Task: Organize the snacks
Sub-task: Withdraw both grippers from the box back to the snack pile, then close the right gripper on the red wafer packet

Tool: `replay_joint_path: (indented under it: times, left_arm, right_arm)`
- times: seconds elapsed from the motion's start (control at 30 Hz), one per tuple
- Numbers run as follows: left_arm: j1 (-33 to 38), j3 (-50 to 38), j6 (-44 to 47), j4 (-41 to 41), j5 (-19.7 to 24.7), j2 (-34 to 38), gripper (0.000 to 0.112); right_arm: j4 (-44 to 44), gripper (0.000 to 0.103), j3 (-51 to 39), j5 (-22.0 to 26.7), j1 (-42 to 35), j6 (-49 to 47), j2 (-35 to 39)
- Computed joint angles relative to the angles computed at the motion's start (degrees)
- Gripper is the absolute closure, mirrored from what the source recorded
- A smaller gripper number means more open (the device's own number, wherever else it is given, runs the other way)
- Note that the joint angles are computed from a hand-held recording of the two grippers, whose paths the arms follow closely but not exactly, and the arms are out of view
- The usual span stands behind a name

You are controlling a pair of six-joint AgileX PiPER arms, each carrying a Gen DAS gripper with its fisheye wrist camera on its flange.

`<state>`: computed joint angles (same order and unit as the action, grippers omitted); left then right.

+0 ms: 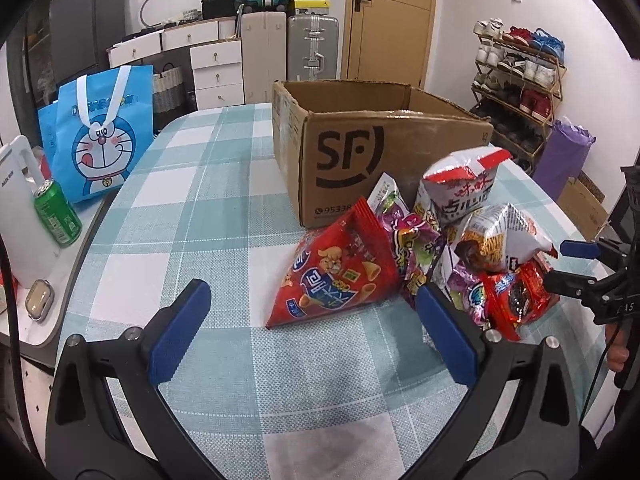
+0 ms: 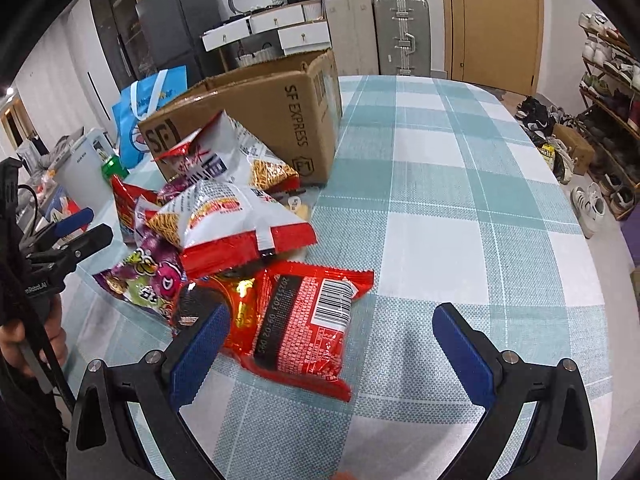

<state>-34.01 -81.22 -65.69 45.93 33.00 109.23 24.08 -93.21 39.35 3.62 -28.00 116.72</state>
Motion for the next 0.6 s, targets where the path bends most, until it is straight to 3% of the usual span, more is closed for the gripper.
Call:
replay_joint_path:
  times: [0.6]
  left_arm:
    - [0.65, 0.9, -2.14, 2.51, -2.07, 1.8, 0.01]
  right_arm:
    - [-13.86, 0.001, -2.51, -0.38, 2.14, 11.56, 2.75]
